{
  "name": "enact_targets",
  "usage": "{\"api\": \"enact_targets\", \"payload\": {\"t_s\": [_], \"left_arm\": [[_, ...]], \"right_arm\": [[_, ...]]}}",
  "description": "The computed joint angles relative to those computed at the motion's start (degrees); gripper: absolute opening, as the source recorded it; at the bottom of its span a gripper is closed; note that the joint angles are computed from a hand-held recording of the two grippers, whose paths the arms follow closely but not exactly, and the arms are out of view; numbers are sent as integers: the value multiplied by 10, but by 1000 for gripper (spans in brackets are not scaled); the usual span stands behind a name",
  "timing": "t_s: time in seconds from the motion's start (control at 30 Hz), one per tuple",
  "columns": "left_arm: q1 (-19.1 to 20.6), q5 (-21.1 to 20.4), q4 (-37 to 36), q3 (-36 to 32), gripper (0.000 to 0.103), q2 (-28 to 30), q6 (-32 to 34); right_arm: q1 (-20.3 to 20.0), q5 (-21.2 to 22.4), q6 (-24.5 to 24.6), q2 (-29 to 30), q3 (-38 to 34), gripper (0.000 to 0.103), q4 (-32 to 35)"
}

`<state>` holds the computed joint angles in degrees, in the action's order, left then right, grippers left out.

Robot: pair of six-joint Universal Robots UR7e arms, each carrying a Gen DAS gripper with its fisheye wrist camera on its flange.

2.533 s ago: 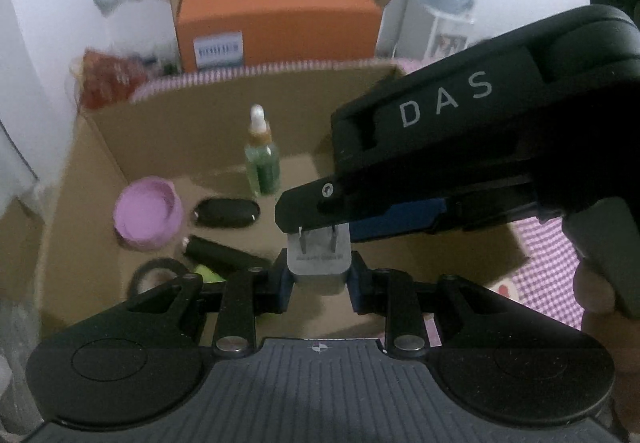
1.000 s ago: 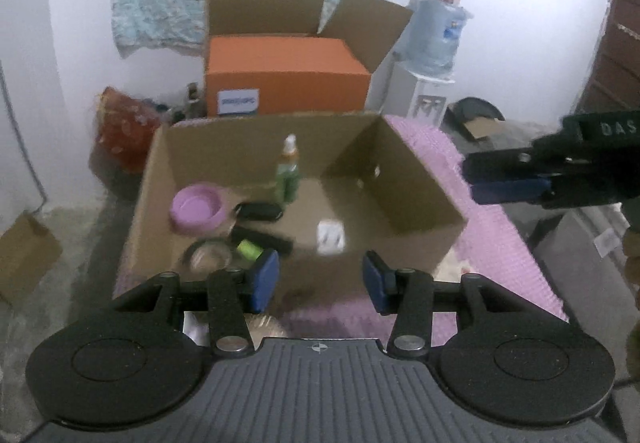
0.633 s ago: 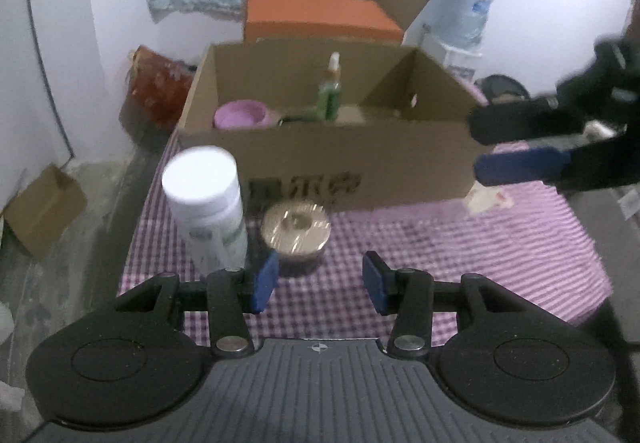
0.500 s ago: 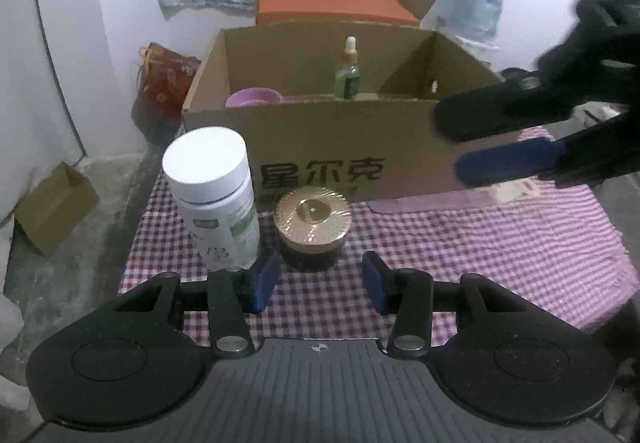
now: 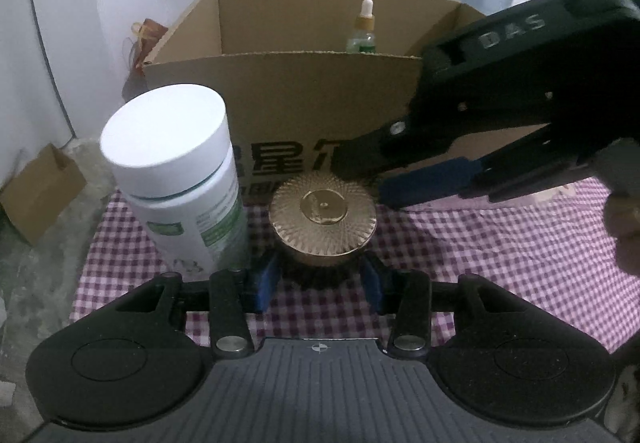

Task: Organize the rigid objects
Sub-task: 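Move the right tool to the gold round jar on the table, then close the right tool on the gold round jar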

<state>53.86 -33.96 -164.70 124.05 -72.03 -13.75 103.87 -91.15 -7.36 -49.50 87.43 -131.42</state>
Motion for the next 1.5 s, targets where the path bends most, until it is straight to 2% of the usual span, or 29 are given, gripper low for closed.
{"api": "enact_targets", "payload": {"t_s": [0.23, 0.4, 0.63, 0.83, 1.0, 1.23, 1.37, 1.5], "left_arm": [[1, -5, -2, -1, 44, 1, 6], [0, -24, -9, -7, 44, 12, 30], [-11, -76, 1, -11, 43, 27, 61], [-26, -56, -8, 4, 43, 21, 60], [-20, -33, -9, -4, 44, 16, 64], [8, -59, 13, -42, 47, 36, 68], [9, -52, -2, -44, 49, 47, 80], [11, -65, -1, -45, 50, 44, 77]], "right_arm": [[-5, -3, -1, 3, 0, 41, 6], [-9, -16, -1, -12, 12, 41, 5], [-22, -24, 6, -53, 40, 41, 12], [-27, -33, 4, -72, 46, 41, -9], [-25, -24, 1, -56, 32, 41, -24], [-21, -23, 4, -24, 15, 41, -26], [-23, -22, 6, -22, 19, 42, -27], [-22, -26, 11, -26, 22, 42, -27]]}}
